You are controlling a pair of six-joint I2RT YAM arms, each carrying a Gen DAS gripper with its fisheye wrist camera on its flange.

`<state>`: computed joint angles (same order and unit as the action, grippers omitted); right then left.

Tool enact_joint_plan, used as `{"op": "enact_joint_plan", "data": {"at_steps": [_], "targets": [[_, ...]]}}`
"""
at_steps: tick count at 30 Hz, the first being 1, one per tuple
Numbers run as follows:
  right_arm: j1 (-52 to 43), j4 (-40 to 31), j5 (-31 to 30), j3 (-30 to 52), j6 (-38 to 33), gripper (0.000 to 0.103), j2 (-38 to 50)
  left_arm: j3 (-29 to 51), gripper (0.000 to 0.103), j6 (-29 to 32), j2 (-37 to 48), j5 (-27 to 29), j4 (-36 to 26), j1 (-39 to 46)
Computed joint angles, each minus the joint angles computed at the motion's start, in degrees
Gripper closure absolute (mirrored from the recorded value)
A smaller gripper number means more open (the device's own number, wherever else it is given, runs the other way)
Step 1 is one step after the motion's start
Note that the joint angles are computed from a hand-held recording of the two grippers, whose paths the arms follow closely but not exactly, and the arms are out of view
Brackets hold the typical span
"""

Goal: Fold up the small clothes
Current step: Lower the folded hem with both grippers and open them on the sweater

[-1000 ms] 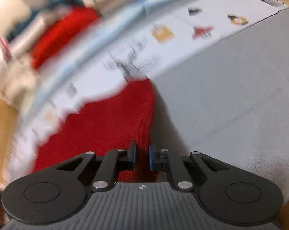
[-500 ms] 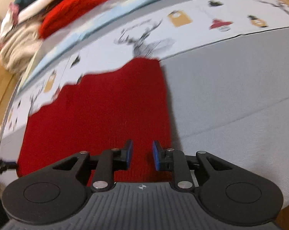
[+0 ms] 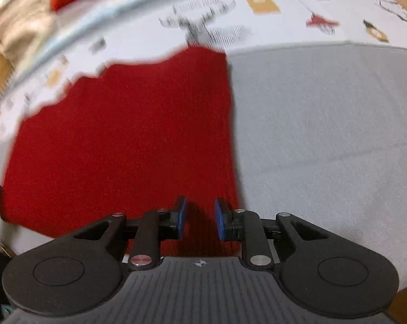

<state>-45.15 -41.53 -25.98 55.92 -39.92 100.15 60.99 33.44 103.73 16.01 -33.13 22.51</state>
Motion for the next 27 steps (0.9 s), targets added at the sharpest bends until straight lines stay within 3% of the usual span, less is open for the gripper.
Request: {"op": "enact_joint_plan", "data": {"at_steps": [5,8,13,19,23,27], "targets": [[0.2,-0.29,-1.2,0.4,0.13,0.079,-0.81,0.31,0.081,-4.61,1.39,-5.13,1.66,-2.41],[-0.12,0.22,-3.56,0.87,1.66,0.077,-0.65,-1.21,0.081,-6.5,-0.73,-5.07,3.95,-2.87],[2.31,4.02,3.06,-0.46,1.52,0.074,0.44,-0.67,0.081,-13.35,-0.93,-6.43,7.4,-4.61],[0.83,4.42,-1.0,-0.47,1.92,0.074,-0.29,1.42,0.08,-19.94,0.71,-6.38,9.05,-7.34],[2.26,6.59,4.07,-1.97,0.95,0.072,0.48,3.85,0.072,-22.23,4.06,-8.29,8.22,-9.88],[0.77,6.2,0.07,-1.45,0.98,0.072,-0.46,2.97,0.072,-24.14,3.07,-6.79,11.02,-11.28]]}}
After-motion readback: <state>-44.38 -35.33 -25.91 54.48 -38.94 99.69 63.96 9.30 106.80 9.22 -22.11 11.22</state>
